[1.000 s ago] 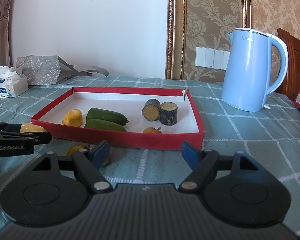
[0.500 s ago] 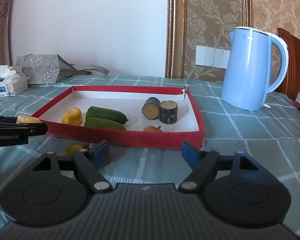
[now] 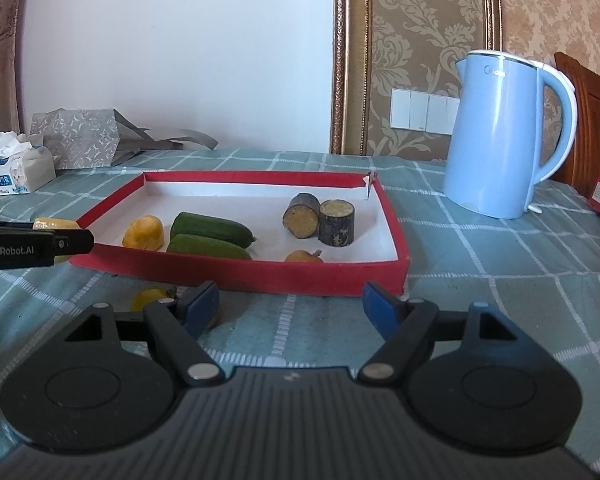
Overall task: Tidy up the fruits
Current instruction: 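Lift the yellow jackfruit chunk and carry it toward the tray, then lower the jackfruit chunk into the tray and open the left gripper while the right gripper grasps a green lime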
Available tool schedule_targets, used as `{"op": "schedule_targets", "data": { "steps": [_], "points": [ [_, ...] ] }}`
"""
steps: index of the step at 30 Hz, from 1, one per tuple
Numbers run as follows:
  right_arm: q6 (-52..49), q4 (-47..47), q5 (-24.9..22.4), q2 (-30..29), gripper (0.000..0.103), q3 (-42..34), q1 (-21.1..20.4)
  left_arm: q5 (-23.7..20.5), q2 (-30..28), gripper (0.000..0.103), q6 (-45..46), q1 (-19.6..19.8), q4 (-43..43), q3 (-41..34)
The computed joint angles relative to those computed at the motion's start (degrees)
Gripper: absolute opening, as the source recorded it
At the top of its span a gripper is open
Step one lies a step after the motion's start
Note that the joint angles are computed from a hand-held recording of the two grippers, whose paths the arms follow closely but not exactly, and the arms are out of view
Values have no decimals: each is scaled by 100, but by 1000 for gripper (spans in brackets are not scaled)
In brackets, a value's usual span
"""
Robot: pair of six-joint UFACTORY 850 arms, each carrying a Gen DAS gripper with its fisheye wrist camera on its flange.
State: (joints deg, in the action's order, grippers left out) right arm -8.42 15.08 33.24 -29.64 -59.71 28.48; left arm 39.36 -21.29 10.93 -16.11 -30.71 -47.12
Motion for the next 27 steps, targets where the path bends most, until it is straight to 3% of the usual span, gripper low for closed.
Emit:
{"op": "schedule_targets", "data": {
  "steps": [10, 21, 27],
  "points": [
    [48, -41, -53, -15, 77, -28, -15, -207, -233, 53, 381, 101, -233, -442],
    [50, -203, -186, -6, 77, -36, 2, -75, -264, 53, 242, 161, -97, -478],
    [1224, -1809, -440, 182, 77, 77, -72, -48, -246, 53, 130, 183, 15, -433]
  ]
}}
